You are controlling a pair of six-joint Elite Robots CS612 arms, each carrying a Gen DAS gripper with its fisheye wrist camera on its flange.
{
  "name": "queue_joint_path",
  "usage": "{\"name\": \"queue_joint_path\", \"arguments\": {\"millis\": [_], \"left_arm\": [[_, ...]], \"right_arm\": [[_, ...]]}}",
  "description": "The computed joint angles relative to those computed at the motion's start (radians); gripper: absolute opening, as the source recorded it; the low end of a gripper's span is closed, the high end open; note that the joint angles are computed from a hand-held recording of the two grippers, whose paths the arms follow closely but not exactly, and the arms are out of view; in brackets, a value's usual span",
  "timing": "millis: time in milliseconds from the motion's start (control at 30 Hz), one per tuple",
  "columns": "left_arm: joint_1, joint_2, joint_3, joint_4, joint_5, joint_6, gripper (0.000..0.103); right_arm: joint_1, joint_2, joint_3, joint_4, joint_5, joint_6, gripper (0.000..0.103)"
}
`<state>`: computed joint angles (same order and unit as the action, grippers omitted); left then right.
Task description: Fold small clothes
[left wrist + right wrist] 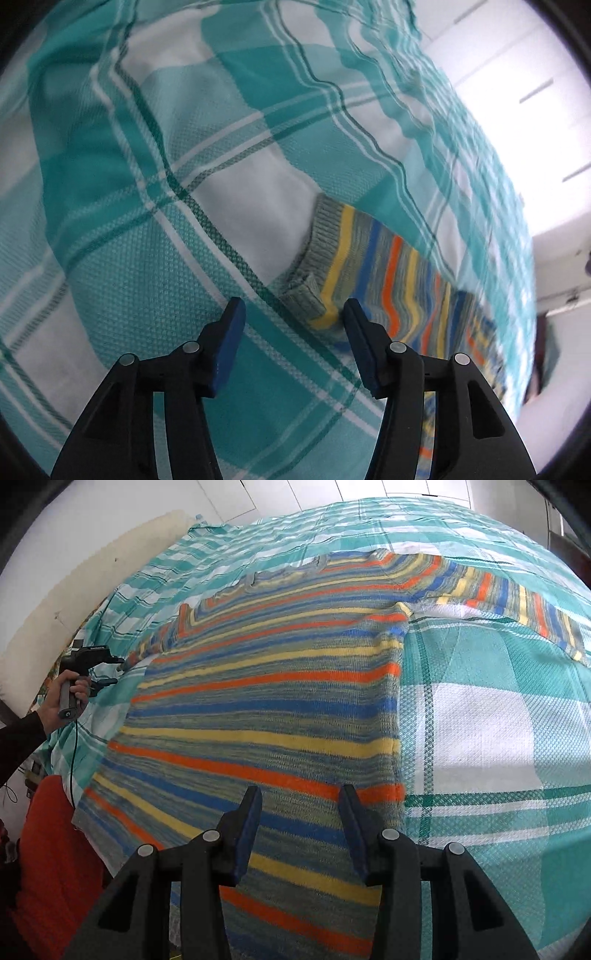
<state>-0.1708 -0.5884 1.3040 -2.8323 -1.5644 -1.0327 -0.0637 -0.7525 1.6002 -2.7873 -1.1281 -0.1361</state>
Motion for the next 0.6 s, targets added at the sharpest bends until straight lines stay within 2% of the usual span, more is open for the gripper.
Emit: {"name": "queue_joint_path", "arguments": {"millis": [100,133,167,200,233,267,300,367,433,467,533,567,600], "left_arm": [[0.005,0.012,-0.013,-0.068,-0.025,0.026,0.057],[0.007,0.020,-0.025,-0.083,-0.038,0.042,0.053],[0.005,0.027,-0.039,-0.077,-0.051,0.069,0.044],[0.008,0.039,-0.071,-0.029,-0.069,0.095,0.003],[0.003,0.040,-0.093,0.061,-0.063,0.127,0.003],[-0.007,0.034,-0.105,0.142,-0.014,0.160,0.003],[-0.014,0.024,-0.108,0.181,0.033,0.164,0.003],[-0.019,-0.004,-0.071,0.175,0.091,0.083,0.003],[-0.018,-0.021,-0.052,0.217,0.136,-0.004,0.004],[-0.014,-0.022,-0.054,0.253,0.133,-0.039,0.005],[-0.007,-0.017,-0.066,0.299,0.096,-0.031,0.009],[-0.005,-0.019,-0.057,0.274,0.086,-0.031,0.009],[-0.003,-0.026,-0.035,0.224,0.076,-0.037,0.017]], "right_arm": [[0.003,0.004,-0.003,0.003,-0.004,-0.001,0.047],[0.004,0.005,-0.005,0.002,-0.007,0.000,0.047],[0.005,0.006,-0.006,0.001,-0.009,0.001,0.047],[0.006,0.006,-0.007,-0.001,-0.012,0.001,0.048],[0.006,0.007,-0.007,-0.002,-0.013,0.002,0.048],[0.007,0.008,-0.008,-0.002,-0.014,0.001,0.048],[0.007,0.008,-0.009,-0.001,-0.016,0.000,0.048],[0.008,0.008,-0.010,0.000,-0.018,-0.004,0.048],[0.008,0.008,-0.008,-0.004,-0.017,-0.004,0.048],[0.008,0.009,-0.008,-0.005,-0.016,-0.004,0.048],[0.008,0.011,-0.010,-0.001,-0.015,-0.005,0.049],[0.008,0.011,-0.011,0.000,-0.014,-0.004,0.050],[0.008,0.011,-0.011,0.000,-0.013,-0.005,0.050]]}}
